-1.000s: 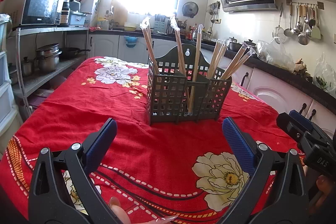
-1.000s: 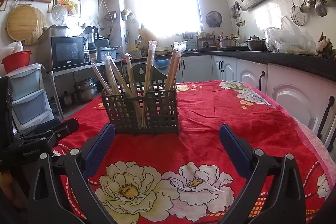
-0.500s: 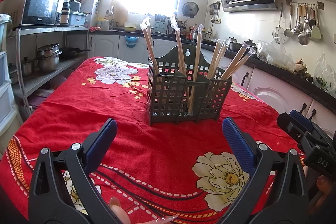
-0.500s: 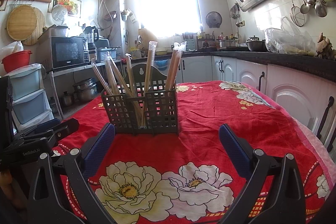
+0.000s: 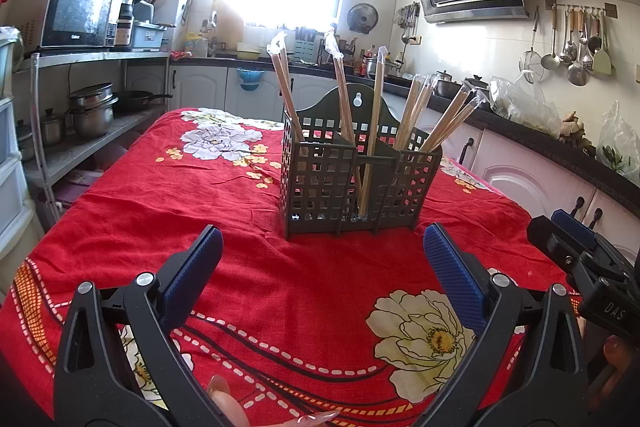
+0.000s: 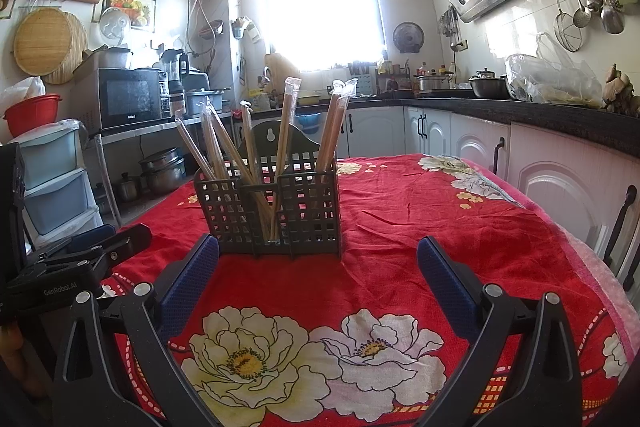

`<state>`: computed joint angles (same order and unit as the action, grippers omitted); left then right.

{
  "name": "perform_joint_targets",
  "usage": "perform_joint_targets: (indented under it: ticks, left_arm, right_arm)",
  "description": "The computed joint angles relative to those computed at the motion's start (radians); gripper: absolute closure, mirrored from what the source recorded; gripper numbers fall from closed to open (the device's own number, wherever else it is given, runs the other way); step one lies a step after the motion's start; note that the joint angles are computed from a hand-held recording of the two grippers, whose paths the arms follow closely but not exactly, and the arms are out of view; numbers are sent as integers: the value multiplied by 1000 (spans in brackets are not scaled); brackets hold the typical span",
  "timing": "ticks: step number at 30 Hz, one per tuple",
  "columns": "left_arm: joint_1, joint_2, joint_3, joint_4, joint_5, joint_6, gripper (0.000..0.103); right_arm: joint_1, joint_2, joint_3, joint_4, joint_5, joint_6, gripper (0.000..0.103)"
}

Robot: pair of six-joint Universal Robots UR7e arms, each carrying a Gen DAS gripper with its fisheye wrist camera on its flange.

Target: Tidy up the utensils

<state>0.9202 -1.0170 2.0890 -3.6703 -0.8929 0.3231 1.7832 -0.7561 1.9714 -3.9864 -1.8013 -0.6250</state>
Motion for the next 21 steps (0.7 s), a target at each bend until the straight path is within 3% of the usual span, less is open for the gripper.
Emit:
perform_joint_targets:
  ticks: [14, 21]
  left_arm:
    - [2, -6, -5, 26, 9, -18, 10]
    - [-6, 11, -19, 32, 63, -28, 10]
  right_arm:
    - [0, 0, -1, 1, -1, 0, 6]
    - [4, 4, -4, -10, -17, 0, 6]
